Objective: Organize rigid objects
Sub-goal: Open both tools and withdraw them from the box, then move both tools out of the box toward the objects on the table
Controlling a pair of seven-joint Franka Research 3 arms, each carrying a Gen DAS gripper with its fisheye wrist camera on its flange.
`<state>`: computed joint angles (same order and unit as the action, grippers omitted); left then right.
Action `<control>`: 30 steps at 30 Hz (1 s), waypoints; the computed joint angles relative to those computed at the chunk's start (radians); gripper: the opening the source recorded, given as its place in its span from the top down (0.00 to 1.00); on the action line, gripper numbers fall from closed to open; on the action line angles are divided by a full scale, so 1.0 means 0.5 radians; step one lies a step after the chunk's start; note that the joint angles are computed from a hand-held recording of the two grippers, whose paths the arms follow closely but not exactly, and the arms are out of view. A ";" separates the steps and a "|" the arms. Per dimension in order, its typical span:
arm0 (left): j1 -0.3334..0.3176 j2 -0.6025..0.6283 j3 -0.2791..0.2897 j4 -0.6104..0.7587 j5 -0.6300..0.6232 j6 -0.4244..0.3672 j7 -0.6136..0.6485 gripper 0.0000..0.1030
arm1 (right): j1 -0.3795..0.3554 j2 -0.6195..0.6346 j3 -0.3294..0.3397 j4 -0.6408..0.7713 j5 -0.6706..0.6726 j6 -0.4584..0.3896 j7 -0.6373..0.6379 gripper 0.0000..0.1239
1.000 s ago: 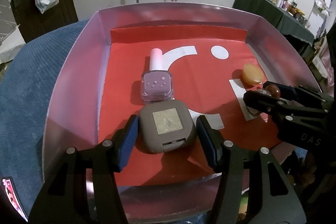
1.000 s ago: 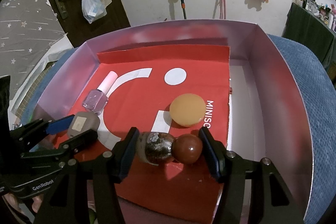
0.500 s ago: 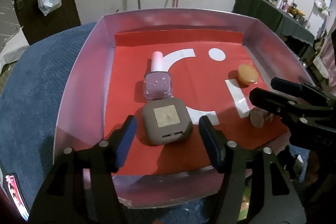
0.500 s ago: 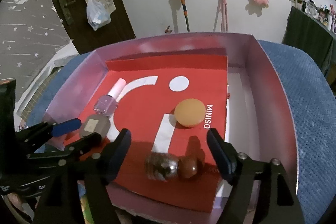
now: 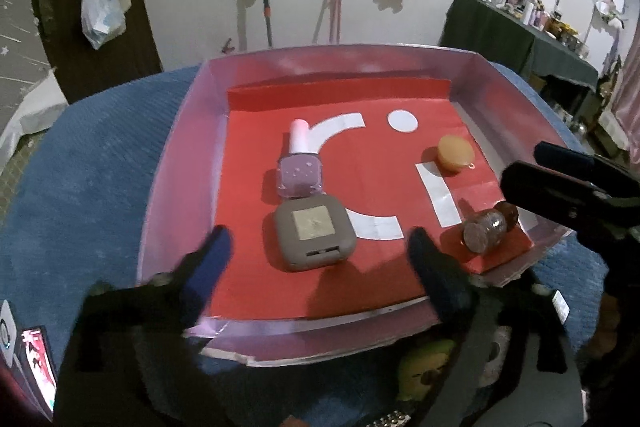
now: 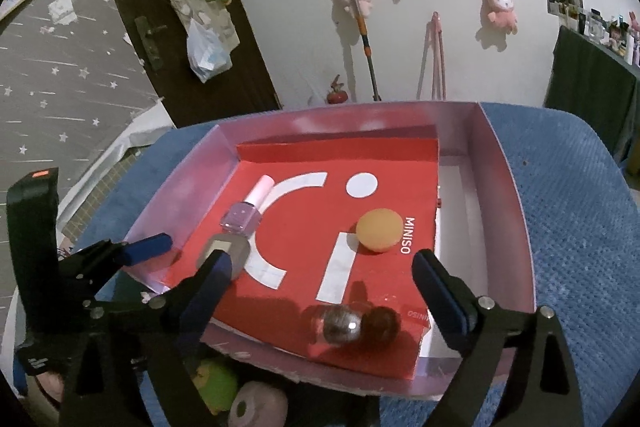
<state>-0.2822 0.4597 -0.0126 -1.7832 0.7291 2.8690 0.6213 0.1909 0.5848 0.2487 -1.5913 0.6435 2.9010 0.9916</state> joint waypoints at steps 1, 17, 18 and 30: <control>-0.011 -0.008 0.019 -0.009 0.019 0.015 -0.029 0.03 | -0.024 -0.015 0.033 -0.020 0.025 0.011 -0.035 0.22; -0.178 -0.164 0.301 -0.187 0.678 0.225 -0.834 0.00 | -0.252 -0.164 0.391 -0.241 0.630 0.275 -0.734 0.17; -0.160 -0.171 0.289 -0.195 0.713 0.244 -0.871 0.00 | -0.292 -0.168 0.458 -0.256 0.722 0.334 -0.857 0.17; -0.027 -0.278 0.104 -0.272 1.145 0.174 -1.244 0.00 | -0.578 -0.148 0.958 -0.253 1.584 0.701 -1.995 0.17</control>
<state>-0.2955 0.3208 0.0397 -1.9194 1.3017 2.9562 -0.0006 -0.0979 0.5110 0.7276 -1.7178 1.4355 3.2514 -0.0059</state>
